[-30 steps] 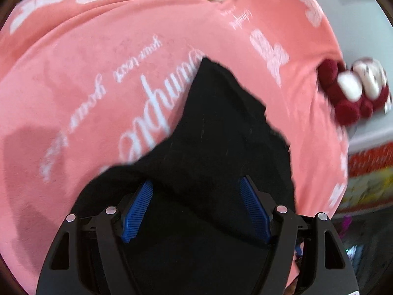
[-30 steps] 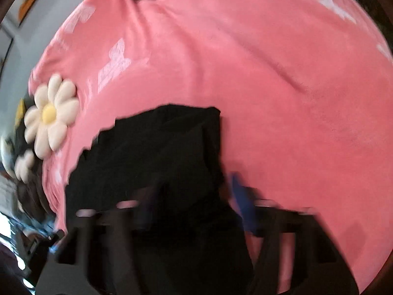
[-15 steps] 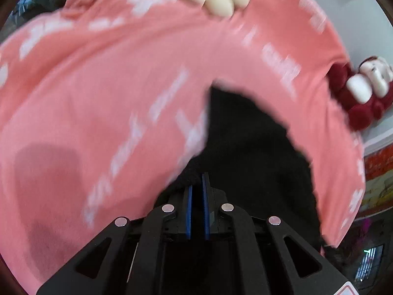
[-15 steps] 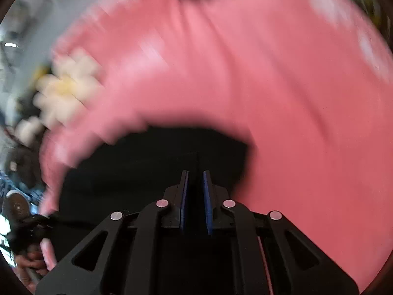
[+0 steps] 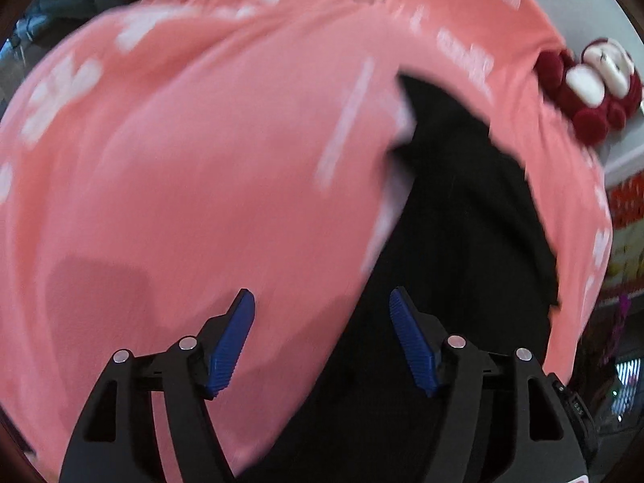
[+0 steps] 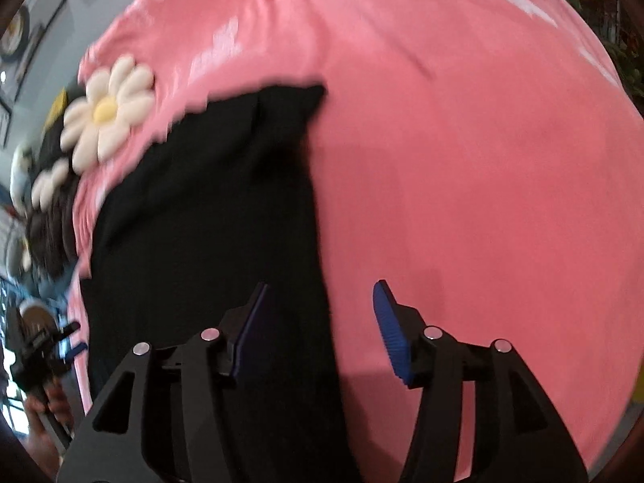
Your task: Fold small clothes
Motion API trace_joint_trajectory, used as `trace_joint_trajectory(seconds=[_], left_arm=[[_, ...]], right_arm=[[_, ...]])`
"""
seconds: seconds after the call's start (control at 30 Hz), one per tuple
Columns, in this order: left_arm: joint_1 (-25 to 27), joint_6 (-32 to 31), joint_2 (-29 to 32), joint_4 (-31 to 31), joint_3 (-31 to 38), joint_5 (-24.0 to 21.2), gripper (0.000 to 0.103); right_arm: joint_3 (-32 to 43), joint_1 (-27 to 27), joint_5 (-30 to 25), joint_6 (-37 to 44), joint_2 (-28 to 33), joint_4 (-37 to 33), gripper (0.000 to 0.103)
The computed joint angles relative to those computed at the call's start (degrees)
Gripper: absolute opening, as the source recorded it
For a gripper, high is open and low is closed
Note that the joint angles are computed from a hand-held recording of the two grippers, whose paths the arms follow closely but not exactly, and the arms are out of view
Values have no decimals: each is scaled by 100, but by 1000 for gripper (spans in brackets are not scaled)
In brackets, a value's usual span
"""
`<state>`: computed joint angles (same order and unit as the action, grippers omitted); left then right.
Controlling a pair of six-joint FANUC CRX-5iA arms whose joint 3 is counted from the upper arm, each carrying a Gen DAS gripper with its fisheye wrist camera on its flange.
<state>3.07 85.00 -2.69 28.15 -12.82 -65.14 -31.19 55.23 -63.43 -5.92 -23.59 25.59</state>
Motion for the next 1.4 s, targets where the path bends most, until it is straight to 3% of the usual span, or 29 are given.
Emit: trace_joint_trajectory(seconds=[0.13, 0.2, 0.3, 0.37, 0.4, 0.43, 0.47, 0.53, 0.67, 0.73, 0.83, 0.97, 1.1, 1.27, 1.4], left_arm=[[55, -398, -631, -141, -443, -363, 67], [72, -438, -797, -9, -627, -579, 67], [58, -663, -1074, 52, -925, -502, 66], [80, -858, -1224, 98, -1097, -379, 62], [67, -834, -1275, -22, -1083, -376, 46], [88, -773, -1278, -106, -1042, -431, 33], [232, -800, -1214, 110, -1065, -631, 3], [593, -756, -1278, 631, -1255, -952, 4], [862, -1044, -1758, 643, -1145, -1269, 4], [1084, -1238, -2023, 717, -1225, -1562, 4], [1230, -1287, -2243, 630, -1445, -1735, 4], [1217, -1094, -2299, 483, -1792, -1692, 4], [1144, -1010, -2371, 375, -1836, -1584, 5], [1192, -1320, -2525, 221, -1326, -1916, 1], [1805, -1983, -2781, 312, -1279, -2482, 0]], right_arm=[[-30, 1119, -829, -862, -266, -375, 66], [-52, 1437, -987, -1223, -318, -491, 66], [12, 1610, -1081, -1344, -159, -673, 76], [92, 1619, -1108, -1232, 58, -548, 77], [119, 1626, -1110, -1115, 148, -440, 73], [103, 1628, -1037, -1033, 144, -329, 51], [78, 1580, -848, -1002, 54, -285, 14], [18, 1586, -592, -1321, -219, -141, 8], [184, 2195, -1184, -1835, -476, 394, 8], [287, 2427, -1551, -1890, -488, 320, 8], [154, 2512, -1561, -2047, -591, -107, 8], [-79, 2361, -1228, -2245, -623, -389, 8], [18, 2497, -1320, -2371, -598, -286, 8], [-6, 3593, -2046, -3154, -995, 235, 6], [106, 4502, -2788, -3576, -1149, 405, 1]])
